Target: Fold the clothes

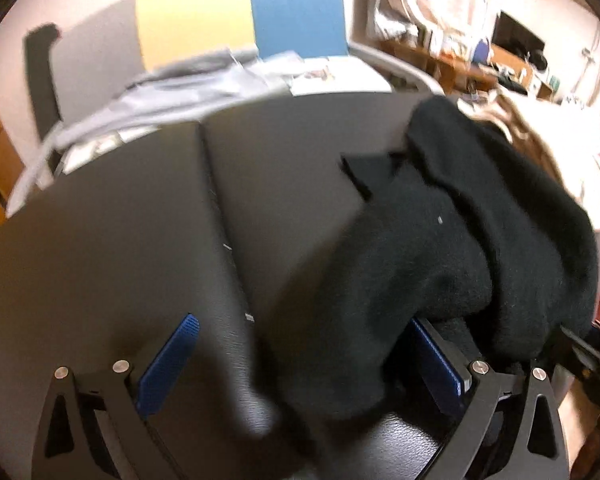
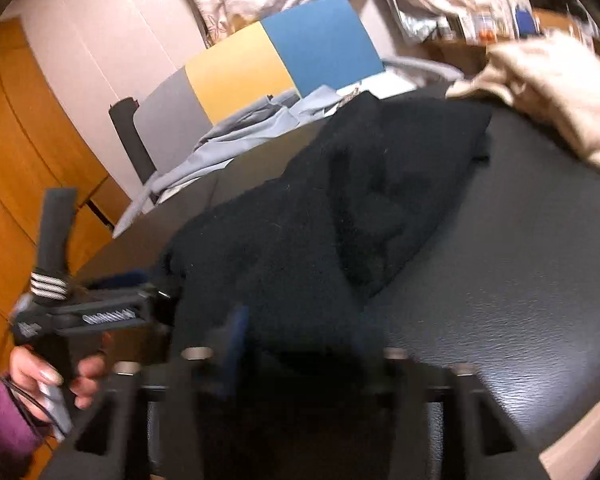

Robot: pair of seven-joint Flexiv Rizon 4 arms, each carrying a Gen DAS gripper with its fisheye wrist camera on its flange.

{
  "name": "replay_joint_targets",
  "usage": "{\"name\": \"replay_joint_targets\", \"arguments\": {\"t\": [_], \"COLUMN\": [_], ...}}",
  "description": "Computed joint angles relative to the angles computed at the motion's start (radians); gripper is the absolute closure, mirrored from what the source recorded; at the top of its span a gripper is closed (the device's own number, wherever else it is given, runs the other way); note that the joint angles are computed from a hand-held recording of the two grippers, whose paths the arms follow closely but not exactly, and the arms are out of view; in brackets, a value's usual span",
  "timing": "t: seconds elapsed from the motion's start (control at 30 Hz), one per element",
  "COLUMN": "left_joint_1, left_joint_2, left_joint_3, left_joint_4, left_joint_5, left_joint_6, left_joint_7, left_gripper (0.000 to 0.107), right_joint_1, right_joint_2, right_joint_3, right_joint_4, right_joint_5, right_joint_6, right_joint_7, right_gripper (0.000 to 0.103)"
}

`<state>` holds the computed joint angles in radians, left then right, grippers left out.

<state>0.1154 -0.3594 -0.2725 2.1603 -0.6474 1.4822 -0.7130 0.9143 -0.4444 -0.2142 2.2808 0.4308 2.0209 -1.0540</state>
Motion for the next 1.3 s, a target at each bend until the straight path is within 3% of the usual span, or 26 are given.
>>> {"name": "replay_joint_targets", "arguments": {"t": [0.03, 0.07, 0.1, 0.13, 0.2, 0.23, 0.4, 0.57, 0.8, 0.93, 1.03, 1.13, 1.17, 1.23, 1.3], "left_joint_1": [-0.013, 0.001, 0.036, 0.076, 0.088, 0.086, 0.084, 0.049, 0.027, 0.012, 0.0, -0.026, -0.023, -0.004, 0.017], "left_joint_2": [-0.013, -0.01, -0.001, 0.006, 0.022, 0.03, 0.109, 0.178, 0.234, 0.275, 0.289, 0.279, 0.268, 0.251, 0.238], "left_joint_3": [0.021, 0.009, -0.036, -0.077, -0.074, -0.063, -0.046, 0.013, 0.145, 0.231, 0.299, 0.322, 0.334, 0.354, 0.364], "left_joint_4": [-0.013, -0.012, -0.009, -0.007, -0.013, -0.018, -0.001, 0.006, 0.013, 0.039, 0.073, 0.122, 0.135, 0.161, 0.183], "left_joint_5": [0.031, -0.003, -0.102, -0.178, -0.209, -0.227, -0.43, -0.554, -0.665, -0.727, -0.724, -0.739, -0.695, -0.604, -0.543], "left_joint_6": [-0.017, -0.051, -0.11, -0.174, -0.234, -0.265, -0.279, -0.267, -0.315, -0.321, -0.332, -0.252, -0.259, -0.286, -0.309], "left_joint_7": [-0.034, -0.025, 0.033, 0.072, 0.064, 0.061, 0.234, 0.343, 0.357, 0.393, 0.411, 0.491, 0.478, 0.447, 0.425], "left_gripper": [0.005, 0.017, 0.047, 0.063, 0.089, 0.092, 0.094, 0.094, 0.094, 0.094, 0.094, 0.094, 0.092, 0.091, 0.084], "right_joint_1": [-0.054, -0.098, -0.139, -0.199, -0.261, -0.271, -0.332, -0.386, -0.428, -0.468, -0.48, -0.467, -0.464, -0.391, -0.258], "right_joint_2": [-0.004, -0.006, -0.003, -0.002, 0.002, 0.005, 0.022, 0.002, -0.037, -0.073, -0.083, -0.083, -0.078, -0.047, 0.028], "right_joint_3": [0.054, 0.098, 0.143, 0.2, 0.266, 0.284, 0.35, 0.365, 0.406, 0.406, 0.405, 0.396, 0.396, 0.321, 0.233], "right_joint_4": [-0.002, -0.001, -0.003, 0.002, 0.001, -0.005, -0.01, -0.009, -0.067, -0.075, -0.054, -0.028, -0.019, 0.01, 0.018], "right_joint_5": [-0.018, -0.037, -0.043, -0.081, -0.115, -0.113, -0.163, -0.337, -0.447, -0.586, -0.678, -0.72, -0.722, -0.71, -0.54], "right_joint_6": [0.025, 0.05, 0.074, 0.115, 0.17, 0.185, 0.26, 0.393, 0.509, 0.547, 0.499, 0.356, 0.295, 0.195, 0.033], "right_joint_7": [0.01, 0.02, 0.012, 0.03, 0.063, 0.072, 0.136, 0.308, 0.426, 0.559, 0.627, 0.668, 0.691, 0.749, 0.663], "right_gripper": [0.086, 0.087, 0.087, 0.087, 0.088, 0.089, 0.089, 0.089, 0.089, 0.089, 0.089, 0.087, 0.084, 0.075, 0.071]}}
